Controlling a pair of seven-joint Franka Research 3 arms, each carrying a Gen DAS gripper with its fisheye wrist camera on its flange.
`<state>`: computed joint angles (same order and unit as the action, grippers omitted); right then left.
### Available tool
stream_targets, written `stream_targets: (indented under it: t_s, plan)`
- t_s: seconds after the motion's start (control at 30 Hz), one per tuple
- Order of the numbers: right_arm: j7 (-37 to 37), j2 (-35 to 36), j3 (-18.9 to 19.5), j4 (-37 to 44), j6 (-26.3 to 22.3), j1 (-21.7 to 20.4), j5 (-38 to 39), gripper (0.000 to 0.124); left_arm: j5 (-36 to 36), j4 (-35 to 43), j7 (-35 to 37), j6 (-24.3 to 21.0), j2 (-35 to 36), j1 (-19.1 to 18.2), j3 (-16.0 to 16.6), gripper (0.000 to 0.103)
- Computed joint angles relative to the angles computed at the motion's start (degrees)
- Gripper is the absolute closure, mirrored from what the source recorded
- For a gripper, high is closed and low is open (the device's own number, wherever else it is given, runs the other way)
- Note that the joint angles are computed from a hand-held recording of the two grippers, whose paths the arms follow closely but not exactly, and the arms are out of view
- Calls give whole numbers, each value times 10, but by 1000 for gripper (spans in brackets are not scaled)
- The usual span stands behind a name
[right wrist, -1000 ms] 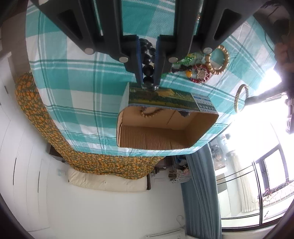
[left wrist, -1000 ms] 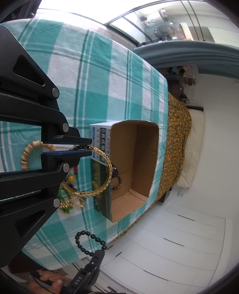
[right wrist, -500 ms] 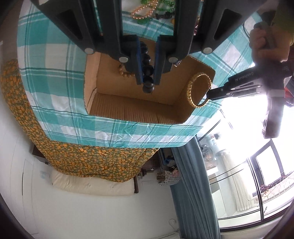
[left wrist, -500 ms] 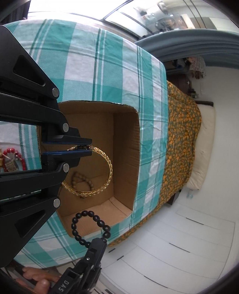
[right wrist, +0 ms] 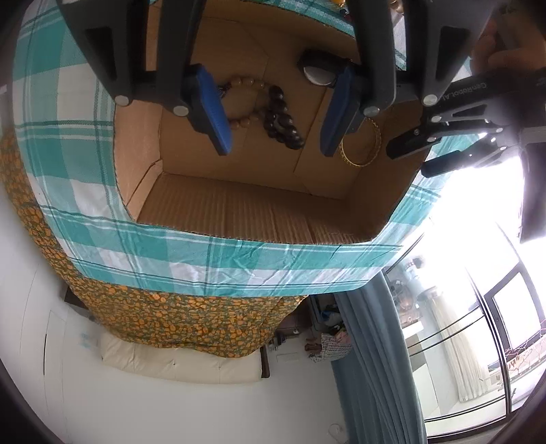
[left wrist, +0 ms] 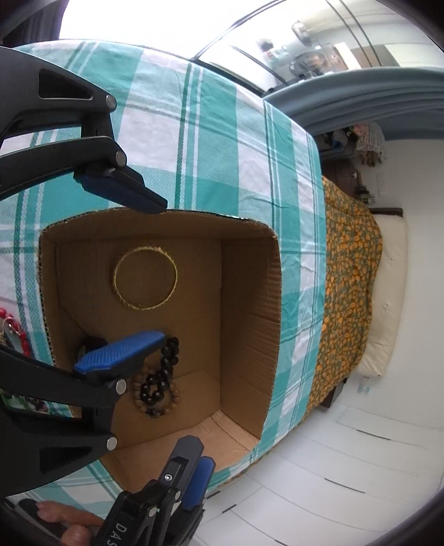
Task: Organize jewelry
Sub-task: 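Withdraw both open tools from the box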
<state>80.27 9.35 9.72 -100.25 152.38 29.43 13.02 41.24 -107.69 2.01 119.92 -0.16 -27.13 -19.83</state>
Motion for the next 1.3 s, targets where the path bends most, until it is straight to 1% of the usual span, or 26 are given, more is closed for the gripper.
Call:
stream_targets:
  t_s: [0.07, 0.13, 0.3, 0.4, 0.53, 0.63, 0.77, 0.87, 0.97, 1.1, 1.23, 1.3]
  plan:
    - [-4, -26, 0, -39, 31, 1, -2, 69, 9, -13, -18, -3, -14, -6, -6, 23]
    - [-13, -56, 2, -81, 59, -1, 3, 69, 19, -29, -39, -7, -32, -12, -15, 18]
    - [-49, -155, 8, -216, 129, 1, 32, 69, 41, -65, -100, -39, -71, -33, -50, 13]
    - [-60, -220, 11, -303, 165, 3, 39, 68, 50, -73, -134, -80, -78, -51, -76, 11]
    - [-56, -293, 14, -401, 190, 0, 33, 68, 48, -74, -172, -138, -76, -80, -100, 11]
    - [-48, -336, 13, -455, 193, -3, 33, 68, 49, -66, -200, -180, -67, -104, -114, 11]
    - [-25, -383, 25, -514, 201, -24, 18, 68, 55, -48, -231, -234, -47, -138, -125, 11]
    - [-13, -411, 22, -544, 197, -26, 15, 68, 53, -38, -247, -253, -41, -160, -125, 11]
    - [-6, -435, 17, -566, 194, -26, 12, 67, 57, -23, -261, -286, -39, -180, -130, 11]
    - [7, -464, 17, -594, 192, -30, 9, 67, 46, -17, -278, -322, -51, -200, -138, 9]
    - [16, -485, 16, -614, 186, -32, 4, 67, 10, -18, -291, -364, -66, -212, -147, 6]
    - [20, -494, 15, -625, 183, -32, 4, 67, -3, -25, -305, -374, -70, -216, -150, 5]
